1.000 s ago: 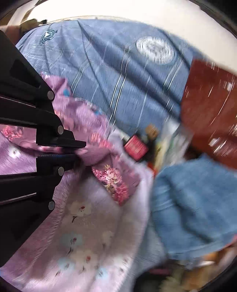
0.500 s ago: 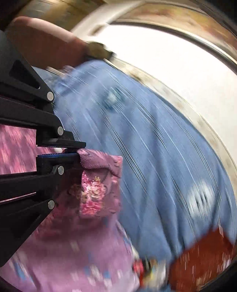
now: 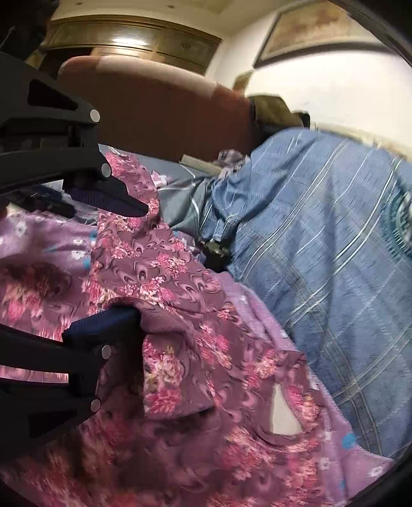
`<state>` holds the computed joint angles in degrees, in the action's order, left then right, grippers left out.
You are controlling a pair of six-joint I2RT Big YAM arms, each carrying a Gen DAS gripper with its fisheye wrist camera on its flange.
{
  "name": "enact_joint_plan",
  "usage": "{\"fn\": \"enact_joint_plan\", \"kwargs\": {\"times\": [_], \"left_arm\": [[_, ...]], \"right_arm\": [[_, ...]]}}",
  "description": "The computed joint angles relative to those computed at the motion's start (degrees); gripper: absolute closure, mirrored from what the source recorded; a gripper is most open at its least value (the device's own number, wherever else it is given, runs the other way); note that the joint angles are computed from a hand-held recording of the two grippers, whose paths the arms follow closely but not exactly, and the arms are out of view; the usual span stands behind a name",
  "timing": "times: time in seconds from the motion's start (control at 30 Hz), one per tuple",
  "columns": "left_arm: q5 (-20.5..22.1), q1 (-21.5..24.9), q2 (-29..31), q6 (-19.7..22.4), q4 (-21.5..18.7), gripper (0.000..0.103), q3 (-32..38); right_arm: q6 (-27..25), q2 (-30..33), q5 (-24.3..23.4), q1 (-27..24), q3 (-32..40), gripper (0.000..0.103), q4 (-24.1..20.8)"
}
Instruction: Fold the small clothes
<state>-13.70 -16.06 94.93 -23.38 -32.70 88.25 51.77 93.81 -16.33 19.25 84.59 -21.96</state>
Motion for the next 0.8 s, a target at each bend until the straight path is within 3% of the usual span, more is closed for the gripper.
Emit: {"fn": "enact_joint_plan", "kwargs": {"times": [0.07,0.13,0.27,0.33,0.4,0.47,0.57,0.67,0.77,0.8], "left_arm": [[2.9,0.1,0.0,-0.4,1.7,0.011,-0.2],[6.2,-0.3,-0.3,0.0,4.1,0.011,-1.0],[10.0,-2.6,-0.4,4.0,7.5,0.011,-2.1],[10.1,-4.0,-0.8,5.6,8.2,0.011,-2.8],[9.0,-5.6,-1.1,8.0,8.8,0.011,-3.6],[5.3,-7.6,-0.7,11.2,9.4,0.011,-3.2],[3.9,-9.4,2.1,12.3,5.1,0.011,1.6],[3.6,-11.0,5.4,10.4,1.5,0.011,7.4],[3.7,-11.8,10.5,9.7,-3.5,0.011,14.8],[4.5,-12.1,13.0,9.5,-7.2,0.011,18.5]], "right_arm": [[-2.3,-6.1,6.3,-0.9,-6.8,0.043,1.1],[-2.4,-10.6,9.6,-2.5,-12.5,0.044,3.0],[2.1,-15.1,3.9,-6.4,-22.9,0.046,13.2],[5.6,-15.1,3.6,-8.0,-24.2,0.046,11.1],[8.3,-13.9,0.3,-9.9,-22.7,0.048,6.7],[6.9,-13.4,-0.7,-11.3,-21.4,0.049,1.9],[6.4,-13.2,-0.1,-13.0,-22.5,0.053,0.9],[5.7,-12.1,-1.0,-14.3,-23.2,0.076,1.6],[5.9,-12.2,-2.3,-14.7,-23.4,0.076,1.6],[6.0,-12.1,-2.6,-14.7,-23.3,0.076,1.3]]}}
